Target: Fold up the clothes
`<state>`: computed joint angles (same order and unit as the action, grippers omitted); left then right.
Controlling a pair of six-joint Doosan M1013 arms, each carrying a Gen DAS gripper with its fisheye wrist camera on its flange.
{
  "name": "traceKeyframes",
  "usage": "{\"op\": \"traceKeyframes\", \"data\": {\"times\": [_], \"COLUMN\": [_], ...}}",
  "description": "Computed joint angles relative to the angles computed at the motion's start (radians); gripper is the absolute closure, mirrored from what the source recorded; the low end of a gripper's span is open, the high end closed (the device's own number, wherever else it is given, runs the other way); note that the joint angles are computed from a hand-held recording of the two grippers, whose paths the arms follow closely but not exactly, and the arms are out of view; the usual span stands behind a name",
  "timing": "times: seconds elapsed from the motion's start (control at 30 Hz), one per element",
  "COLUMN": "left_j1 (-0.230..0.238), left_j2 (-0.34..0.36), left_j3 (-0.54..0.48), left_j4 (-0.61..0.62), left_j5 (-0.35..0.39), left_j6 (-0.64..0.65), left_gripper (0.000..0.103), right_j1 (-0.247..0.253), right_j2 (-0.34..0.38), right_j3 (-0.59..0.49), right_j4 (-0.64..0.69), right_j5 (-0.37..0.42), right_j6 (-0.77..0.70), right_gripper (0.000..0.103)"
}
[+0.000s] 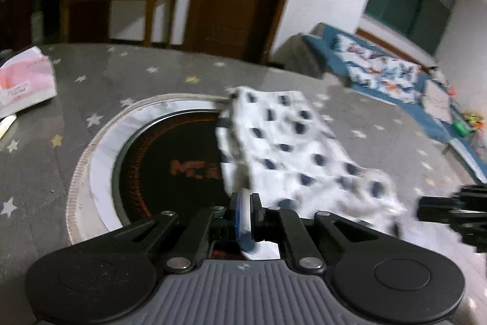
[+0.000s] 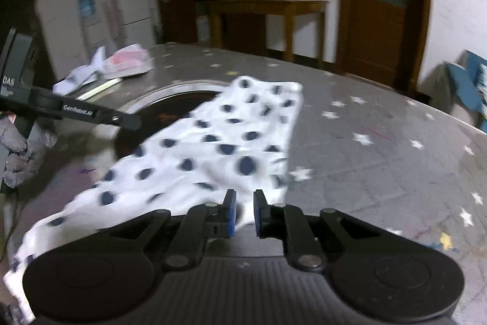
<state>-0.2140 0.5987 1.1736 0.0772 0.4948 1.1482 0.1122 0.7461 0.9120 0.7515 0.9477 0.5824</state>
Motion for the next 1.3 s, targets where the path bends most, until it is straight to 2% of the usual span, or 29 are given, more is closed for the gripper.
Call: {"op": "traceKeyframes", "data": {"times": [0.07,0.13,0.2,0.23,0.3,0.4,0.6,0.77,0.83,0.87,0.93,1.03,1.1,1.3], "left_j1": [-0.002,-0.012,-0.027,-0.032,-0.041,-0.051,-0.055,-0.056,-0.055,-0.056,-0.058,-0.065,-0.062,-0.049], "left_j2": [-0.012,-0.021,-0.028,-0.033,-0.044,-0.056,-0.053,-0.052,-0.053,-0.058,-0.074,-0.1,-0.099,-0.071], "left_j3": [0.016,0.033,0.049,0.059,0.081,0.104,0.101,0.107,0.112,0.116,0.131,0.159,0.158,0.127], "left_j4": [-0.15,-0.193,-0.135,-0.102,-0.035,0.039,0.079,0.088,0.095,0.109,0.163,0.314,0.315,0.171], "left_j5": [0.015,0.039,0.059,0.06,0.057,0.045,0.053,0.041,0.032,0.027,0.006,-0.032,-0.014,0.084], "left_j6": [0.155,0.213,0.16,0.119,0.032,-0.047,-0.109,-0.117,-0.13,-0.155,-0.223,-0.348,-0.336,-0.176], "left_gripper": [0.096,0.096,0.089,0.081,0.077,0.076,0.076,0.08,0.099,0.1,0.102,0.102,0.102,0.101], "right_j1": [0.004,0.009,0.017,0.02,0.023,0.026,0.024,0.024,0.023,0.023,0.025,0.025,0.026,0.025], "right_j2": [0.0,0.001,-0.009,-0.013,-0.025,-0.038,-0.057,-0.063,-0.066,-0.068,-0.075,-0.086,-0.098,-0.111], "right_j3": [0.003,0.006,0.027,0.036,0.061,0.087,0.122,0.134,0.141,0.144,0.155,0.173,0.189,0.195], "right_j4": [0.014,0.026,0.021,0.017,0.009,0.0,0.002,0.004,0.008,0.008,-0.002,-0.022,-0.035,-0.051], "right_j5": [0.039,0.077,0.084,0.09,0.085,0.08,0.068,0.06,0.055,0.056,0.055,0.06,0.058,0.079], "right_j6": [-0.016,-0.03,-0.049,-0.052,-0.069,-0.083,-0.097,-0.1,-0.1,-0.101,-0.113,-0.14,-0.167,-0.194], "right_gripper": [0.09,0.089,0.083,0.082,0.082,0.081,0.075,0.069,0.066,0.065,0.065,0.064,0.064,0.062]}}
